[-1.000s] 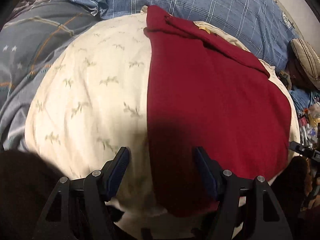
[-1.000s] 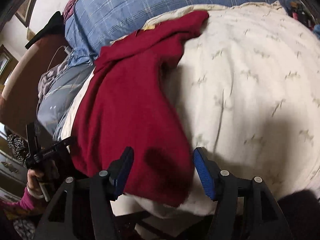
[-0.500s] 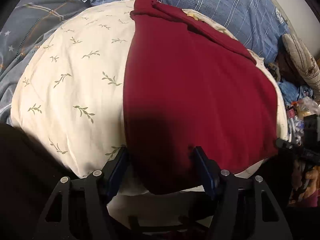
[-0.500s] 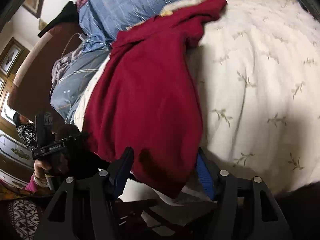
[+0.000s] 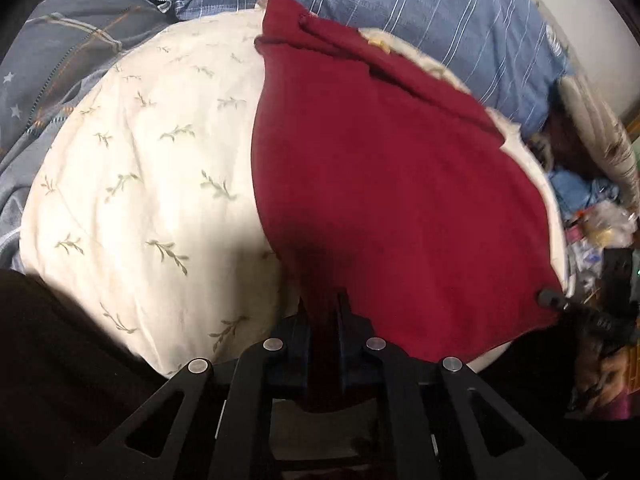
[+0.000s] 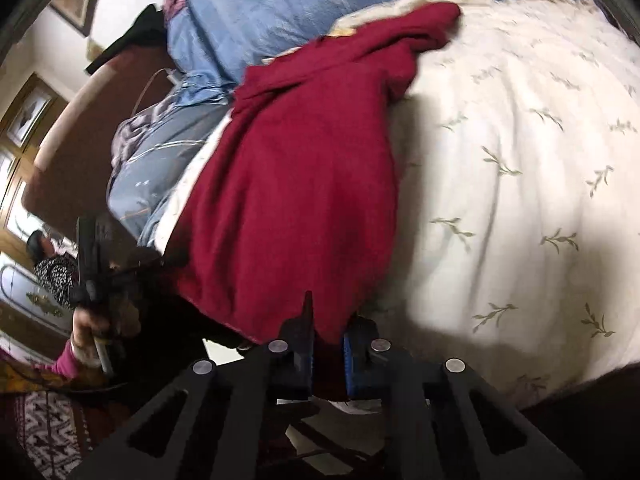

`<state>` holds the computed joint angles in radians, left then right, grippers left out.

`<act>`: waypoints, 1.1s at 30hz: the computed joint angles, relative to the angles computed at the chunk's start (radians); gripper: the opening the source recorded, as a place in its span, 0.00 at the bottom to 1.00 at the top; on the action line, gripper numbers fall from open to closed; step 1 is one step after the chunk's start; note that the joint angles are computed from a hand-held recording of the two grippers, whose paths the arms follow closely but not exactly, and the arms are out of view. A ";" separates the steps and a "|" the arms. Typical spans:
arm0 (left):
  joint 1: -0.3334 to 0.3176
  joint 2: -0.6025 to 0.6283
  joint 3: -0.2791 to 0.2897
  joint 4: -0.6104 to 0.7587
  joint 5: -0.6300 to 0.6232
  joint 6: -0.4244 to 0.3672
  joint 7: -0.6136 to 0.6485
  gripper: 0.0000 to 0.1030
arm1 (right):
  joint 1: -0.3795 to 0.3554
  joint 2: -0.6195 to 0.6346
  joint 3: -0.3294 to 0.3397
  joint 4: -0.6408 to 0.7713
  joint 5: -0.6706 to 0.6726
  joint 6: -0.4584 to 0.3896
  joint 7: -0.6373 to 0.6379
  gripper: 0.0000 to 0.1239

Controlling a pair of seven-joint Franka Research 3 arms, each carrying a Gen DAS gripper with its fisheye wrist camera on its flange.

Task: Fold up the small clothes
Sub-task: 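Grasp the sweater hem with both grippers and fold it toward the collar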

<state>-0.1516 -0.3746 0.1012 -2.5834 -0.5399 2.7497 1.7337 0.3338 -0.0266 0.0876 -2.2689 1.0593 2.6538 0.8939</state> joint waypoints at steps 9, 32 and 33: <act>0.031 -0.190 0.033 -0.092 0.102 -0.030 -0.026 0.07 | 0.028 -0.093 -0.013 -0.057 -0.029 -0.087 -0.020 0.06; -0.166 0.293 0.245 0.467 -0.399 0.056 0.425 0.07 | -0.058 0.373 -0.001 0.616 -0.056 0.084 0.160 0.06; -0.156 0.335 0.236 0.499 -0.415 0.066 0.436 0.07 | -0.052 0.410 -0.010 0.659 -0.111 0.094 0.217 0.06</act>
